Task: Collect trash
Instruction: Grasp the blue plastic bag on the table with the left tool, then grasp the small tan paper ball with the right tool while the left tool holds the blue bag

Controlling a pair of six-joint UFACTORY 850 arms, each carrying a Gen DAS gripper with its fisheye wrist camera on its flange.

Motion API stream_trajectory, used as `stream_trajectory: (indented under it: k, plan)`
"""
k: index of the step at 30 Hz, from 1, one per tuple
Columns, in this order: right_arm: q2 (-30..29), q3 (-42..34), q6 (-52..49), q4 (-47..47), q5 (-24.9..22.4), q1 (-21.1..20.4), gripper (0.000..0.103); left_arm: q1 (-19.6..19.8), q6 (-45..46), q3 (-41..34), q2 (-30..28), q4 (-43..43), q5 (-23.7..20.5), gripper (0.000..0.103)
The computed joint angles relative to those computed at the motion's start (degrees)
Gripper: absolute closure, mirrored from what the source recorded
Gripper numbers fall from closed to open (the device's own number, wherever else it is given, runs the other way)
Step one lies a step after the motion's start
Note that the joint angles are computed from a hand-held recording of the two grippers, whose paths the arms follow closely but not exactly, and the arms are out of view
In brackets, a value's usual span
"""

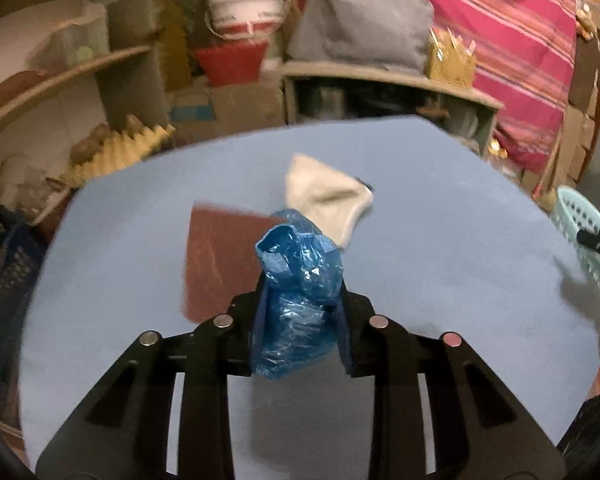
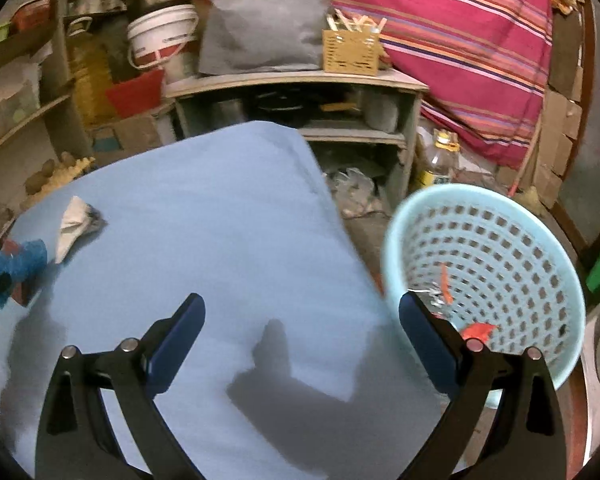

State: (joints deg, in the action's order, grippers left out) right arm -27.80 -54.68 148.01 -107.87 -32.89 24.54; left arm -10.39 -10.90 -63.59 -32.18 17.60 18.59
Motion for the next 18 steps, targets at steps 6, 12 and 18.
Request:
stream_trajectory:
  k: [6, 12, 18]
  plan:
    - [-3.7, -6.1, -4.4, 1.5, 1.1, 2.1, 0.008, 4.1, 1.4, -1.2, 0.1, -4.8, -0.8, 0.076]
    - [-8.0, -13.1, -9.8, 3.6, 3.2, 3.7, 0.008, 7.6, -3.9, -3.1, -1.0, -2.9, -1.7, 0.076]
    - [-12.2, -19.9, -15.1, 6.2, 5.2, 5.0, 0.008, 9.4, -4.8, -3.9, -1.3, -2.8, -1.7, 0.076]
